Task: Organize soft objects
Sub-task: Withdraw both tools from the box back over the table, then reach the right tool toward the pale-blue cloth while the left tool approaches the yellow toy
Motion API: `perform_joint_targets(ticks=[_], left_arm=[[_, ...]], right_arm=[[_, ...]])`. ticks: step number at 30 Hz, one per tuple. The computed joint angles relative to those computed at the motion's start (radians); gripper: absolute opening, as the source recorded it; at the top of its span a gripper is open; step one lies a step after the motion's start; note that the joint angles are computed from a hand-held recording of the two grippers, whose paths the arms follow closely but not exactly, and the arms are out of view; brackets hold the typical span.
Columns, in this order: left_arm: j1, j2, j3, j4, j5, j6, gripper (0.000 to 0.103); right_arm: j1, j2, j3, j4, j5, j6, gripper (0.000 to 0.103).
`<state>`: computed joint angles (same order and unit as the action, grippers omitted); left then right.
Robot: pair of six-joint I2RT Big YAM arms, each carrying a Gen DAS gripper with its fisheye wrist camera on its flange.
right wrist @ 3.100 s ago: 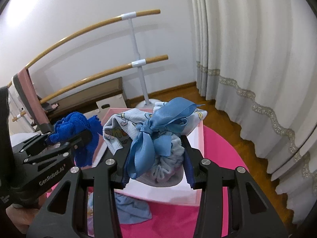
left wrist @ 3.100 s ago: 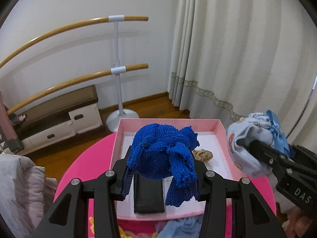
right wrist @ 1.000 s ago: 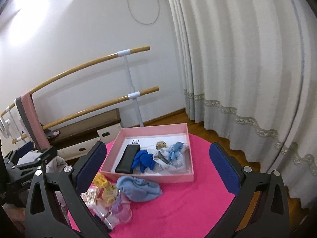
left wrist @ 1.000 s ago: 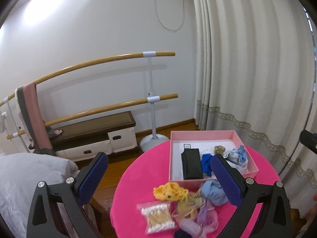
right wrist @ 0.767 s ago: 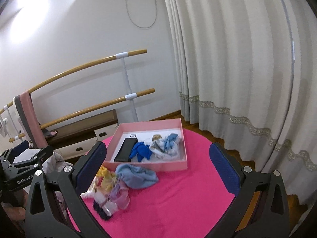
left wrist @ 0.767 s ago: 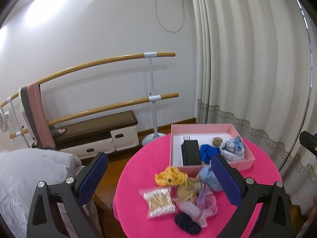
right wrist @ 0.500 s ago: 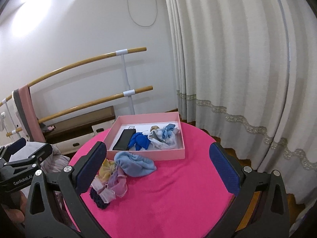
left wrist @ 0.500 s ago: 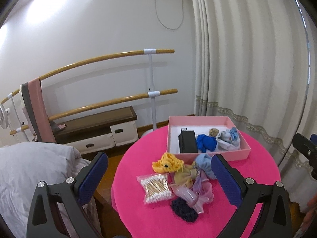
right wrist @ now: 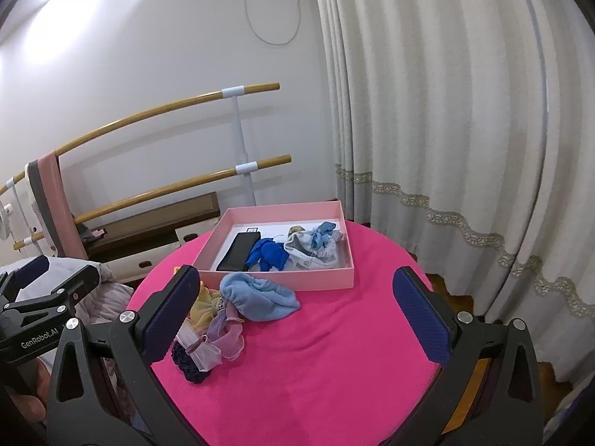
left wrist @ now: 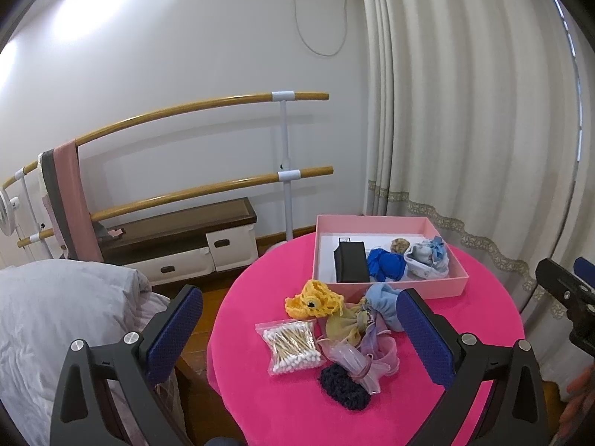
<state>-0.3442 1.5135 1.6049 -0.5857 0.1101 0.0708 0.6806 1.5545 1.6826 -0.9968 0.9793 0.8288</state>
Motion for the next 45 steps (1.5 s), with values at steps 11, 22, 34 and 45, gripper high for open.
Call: perform_joint_targets(ticks=[11, 22, 34, 45], left_arm=[[-0.001, 0.011, 0.001, 0.013, 0.007, -0.004, 0.103], [0.006, 0.037, 0.028, -0.010, 0.011, -0.001, 0.103], [0.022, 0.182, 0.165, -0.092, 0.009, -0.007, 0.103], [0.014, 0.422, 0.449, -0.239, -0.007, 0.012, 0.103]], right_arm=[[-0.001, 0.003, 0.007, -0.012, -0.002, 0.003, 0.103], [-0.016, 0.037, 0.038, -0.008, -0.034, -0.035, 0.103], [-0.083, 0.116, 0.078, -0.012, -0.166, -0.074, 0.103], [-0.184, 0.217, 0.103, 0.044, -0.394, -0.130, 0.103]])
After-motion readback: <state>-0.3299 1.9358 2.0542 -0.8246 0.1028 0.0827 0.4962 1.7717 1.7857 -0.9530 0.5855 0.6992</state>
